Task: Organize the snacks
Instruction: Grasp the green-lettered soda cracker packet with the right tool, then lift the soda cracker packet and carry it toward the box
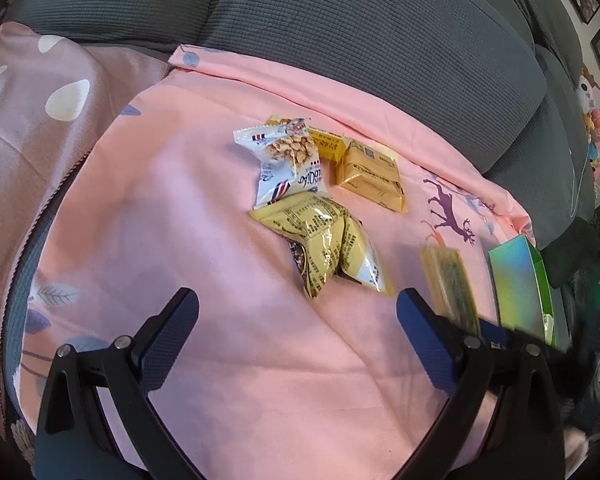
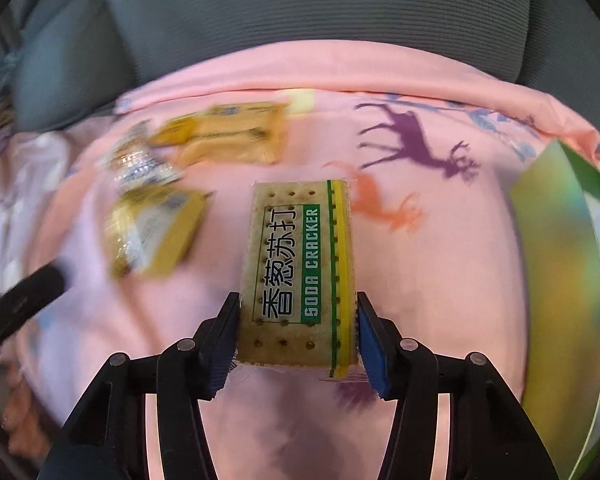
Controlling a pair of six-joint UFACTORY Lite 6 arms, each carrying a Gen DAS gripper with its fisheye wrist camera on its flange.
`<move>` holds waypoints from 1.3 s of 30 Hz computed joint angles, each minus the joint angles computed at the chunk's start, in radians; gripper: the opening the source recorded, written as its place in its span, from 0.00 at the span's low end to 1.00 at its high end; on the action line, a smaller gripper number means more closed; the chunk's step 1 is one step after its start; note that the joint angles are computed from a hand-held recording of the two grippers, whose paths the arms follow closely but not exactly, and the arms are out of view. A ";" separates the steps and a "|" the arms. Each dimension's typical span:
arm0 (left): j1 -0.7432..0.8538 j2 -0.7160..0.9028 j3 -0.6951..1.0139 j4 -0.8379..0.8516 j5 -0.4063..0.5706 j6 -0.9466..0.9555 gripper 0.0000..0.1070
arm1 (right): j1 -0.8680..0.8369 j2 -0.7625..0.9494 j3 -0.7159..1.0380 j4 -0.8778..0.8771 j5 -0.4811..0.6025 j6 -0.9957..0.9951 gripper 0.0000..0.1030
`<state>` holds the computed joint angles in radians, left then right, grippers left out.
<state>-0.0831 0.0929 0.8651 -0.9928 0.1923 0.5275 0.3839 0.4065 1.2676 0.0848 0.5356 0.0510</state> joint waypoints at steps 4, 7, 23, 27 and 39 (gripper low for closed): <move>-0.009 -0.005 -0.008 0.039 -0.006 -0.042 0.92 | 0.024 0.026 -0.018 0.116 0.022 -0.074 0.54; -0.017 -0.017 -0.015 0.027 -0.005 -0.028 0.91 | 0.034 0.047 -0.008 0.066 0.045 -0.029 0.54; -0.187 0.062 0.031 -0.333 0.051 0.351 0.75 | -0.133 -0.060 -0.049 0.367 0.002 -0.238 0.73; -0.202 0.127 0.059 -0.435 0.094 0.437 0.68 | -0.157 -0.039 -0.057 0.478 0.023 -0.351 0.73; -0.209 0.230 0.097 -0.647 0.196 0.638 0.37 | -0.131 0.042 -0.047 0.493 -0.015 -0.391 0.52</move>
